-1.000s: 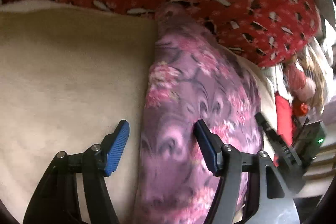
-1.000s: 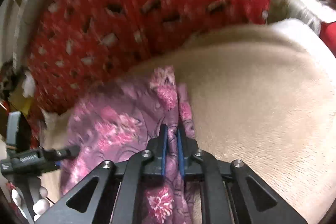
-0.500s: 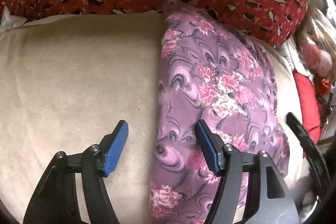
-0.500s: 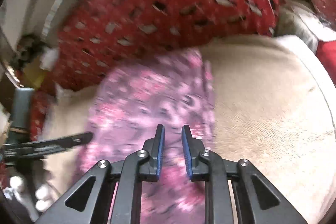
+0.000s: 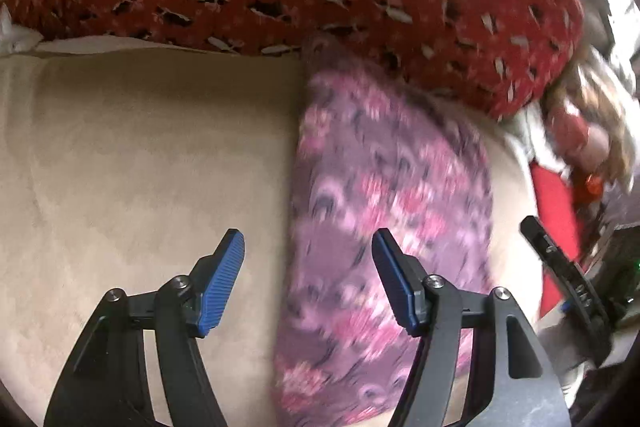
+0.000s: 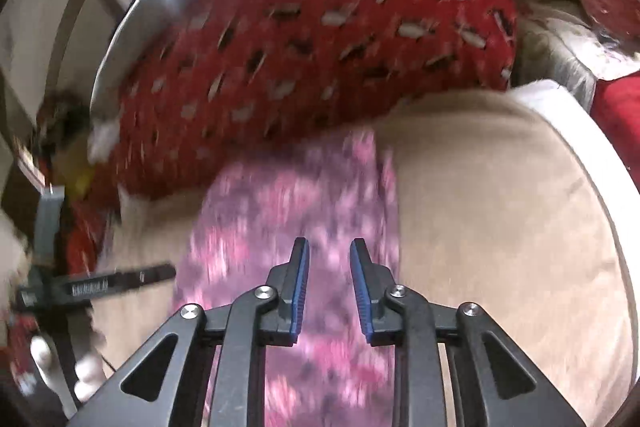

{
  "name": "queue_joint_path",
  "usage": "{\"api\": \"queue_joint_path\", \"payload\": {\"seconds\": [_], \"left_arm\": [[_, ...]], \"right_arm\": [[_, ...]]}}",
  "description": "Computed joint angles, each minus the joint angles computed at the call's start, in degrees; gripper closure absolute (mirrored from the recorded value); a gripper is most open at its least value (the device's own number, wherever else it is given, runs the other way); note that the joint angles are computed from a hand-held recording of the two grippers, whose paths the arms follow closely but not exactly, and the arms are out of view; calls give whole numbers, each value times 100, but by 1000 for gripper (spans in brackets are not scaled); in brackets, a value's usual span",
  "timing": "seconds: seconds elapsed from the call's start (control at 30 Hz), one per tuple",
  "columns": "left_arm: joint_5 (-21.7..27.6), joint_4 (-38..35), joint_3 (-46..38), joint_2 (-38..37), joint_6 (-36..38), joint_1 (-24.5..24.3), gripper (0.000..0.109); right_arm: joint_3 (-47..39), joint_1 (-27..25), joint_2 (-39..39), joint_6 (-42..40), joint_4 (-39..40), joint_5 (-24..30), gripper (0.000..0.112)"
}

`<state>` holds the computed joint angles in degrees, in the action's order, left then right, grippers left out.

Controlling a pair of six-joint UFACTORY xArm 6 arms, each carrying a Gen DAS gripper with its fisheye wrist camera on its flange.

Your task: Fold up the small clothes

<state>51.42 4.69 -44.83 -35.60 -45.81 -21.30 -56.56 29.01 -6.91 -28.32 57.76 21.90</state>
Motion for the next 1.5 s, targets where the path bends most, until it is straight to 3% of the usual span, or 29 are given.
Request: {"api": "queue_joint_path", "payload": {"seconds": [0.17,0.23,0.27,0.3,0.43,0.5,0.53,0.57,0.7,0.77,0.83,0.93,1.13,1.2,1.23,1.27,1.33,1.4,1.5], "left_arm": [[-247,-295,-491,916,192,201,43],[-105,-437,-643,1351,226,233,42],[-146,-574,-624,1470,259,270,36],[-332,-638,-510,1437,214,305,34],[-438,-1543,-275,1098,827,544,34],[-416,-2141,16,691,1242,726,34],[-409,-2415,183,476,1438,792,34],[-383,-2739,378,234,1679,863,34],[-352,-3538,933,-323,2159,899,34],[-441,-3775,1111,-441,2195,817,34],[-606,-3890,1140,-421,2191,751,27],[-704,-4517,1096,-268,2425,712,26],[-814,-4417,855,139,2342,527,22],[-870,-4496,845,147,2294,518,22],[-906,-4512,853,141,2279,507,22],[-958,-4410,847,124,2162,461,26],[-947,-3986,808,84,1902,372,47],[-780,-3354,671,75,1663,272,78],[-676,-2530,533,-69,1167,103,83]], "right_arm": [[-579,22,709,270,-198,-22,88],[-821,35,1157,858,-883,194,89],[-889,49,1305,967,-1057,260,89],[-818,94,1256,890,-991,85,89],[-776,-106,1046,564,-628,350,89],[-521,-229,787,425,-472,303,81],[-405,-301,678,339,-367,351,70],[-240,-409,526,177,-169,452,65],[218,-697,210,-258,508,1012,64],[323,-720,192,-422,895,1205,64],[356,-705,194,-679,1321,1406,63],[183,-547,375,-859,1408,1622,53],[-193,-521,799,-1367,1997,1792,48],[-232,-522,844,-1483,2108,1822,50],[-253,-482,848,-1465,2002,1768,56],[-248,-481,835,-1495,1940,1783,71],[-199,-338,719,-1675,1754,1521,79],[-143,-178,587,-1677,1475,1148,87],[-74,129,361,-1301,855,548,91]]}}
